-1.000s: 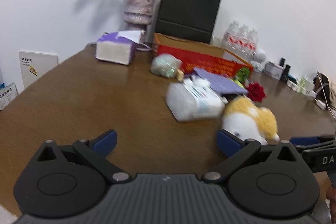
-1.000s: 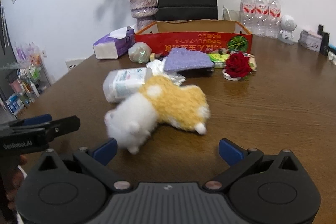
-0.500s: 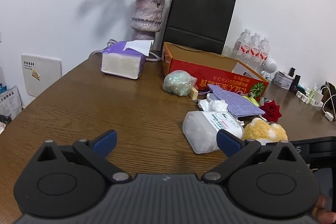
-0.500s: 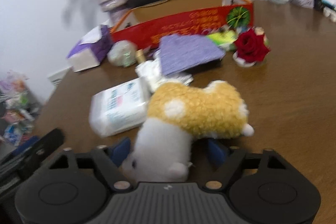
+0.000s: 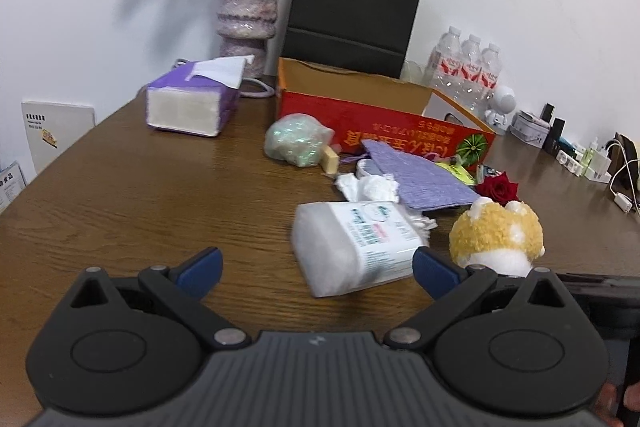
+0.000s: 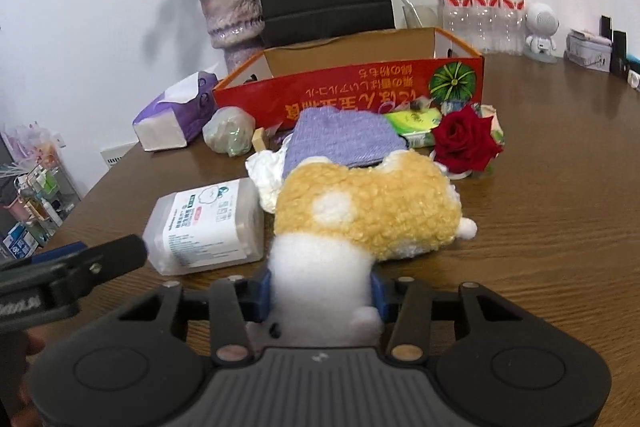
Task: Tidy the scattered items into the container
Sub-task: 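Grasp the plush sheep with the right gripper while the left gripper grasps the wet-wipes pack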
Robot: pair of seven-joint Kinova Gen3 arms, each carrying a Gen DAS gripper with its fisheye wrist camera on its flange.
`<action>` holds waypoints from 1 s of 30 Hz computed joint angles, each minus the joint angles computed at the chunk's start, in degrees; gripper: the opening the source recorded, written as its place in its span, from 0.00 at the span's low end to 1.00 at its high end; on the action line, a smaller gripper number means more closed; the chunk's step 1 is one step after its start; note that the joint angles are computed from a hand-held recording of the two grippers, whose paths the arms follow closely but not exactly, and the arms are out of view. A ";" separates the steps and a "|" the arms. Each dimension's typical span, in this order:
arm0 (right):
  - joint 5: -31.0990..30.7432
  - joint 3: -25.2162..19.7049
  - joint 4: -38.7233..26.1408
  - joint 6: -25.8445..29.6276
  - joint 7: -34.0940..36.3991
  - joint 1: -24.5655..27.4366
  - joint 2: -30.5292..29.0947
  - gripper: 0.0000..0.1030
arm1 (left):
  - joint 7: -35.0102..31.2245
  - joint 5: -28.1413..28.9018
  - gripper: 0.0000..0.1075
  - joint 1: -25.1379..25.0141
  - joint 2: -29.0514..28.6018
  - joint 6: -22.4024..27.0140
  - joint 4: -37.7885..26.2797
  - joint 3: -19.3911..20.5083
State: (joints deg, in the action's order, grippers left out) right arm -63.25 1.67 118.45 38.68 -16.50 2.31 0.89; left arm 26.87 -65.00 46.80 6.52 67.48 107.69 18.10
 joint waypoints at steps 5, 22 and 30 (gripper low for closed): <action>-2.01 1.39 -1.34 3.09 3.60 2.63 1.54 0.43 | -5.07 1.34 0.96 -0.90 3.23 -1.32 -5.34 -1.53; -3.87 1.94 -5.70 11.08 12.48 11.88 7.10 0.44 | -13.07 8.57 0.92 3.86 15.96 6.59 -20.34 -11.85; -4.75 0.89 -6.70 13.18 15.98 13.84 8.91 0.44 | -7.62 5.05 0.78 5.53 13.47 5.40 -14.76 -11.39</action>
State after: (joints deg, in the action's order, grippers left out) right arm -67.99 2.55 111.74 51.86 -0.52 16.16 9.79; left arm 19.25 -59.94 52.33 19.99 72.88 92.92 6.71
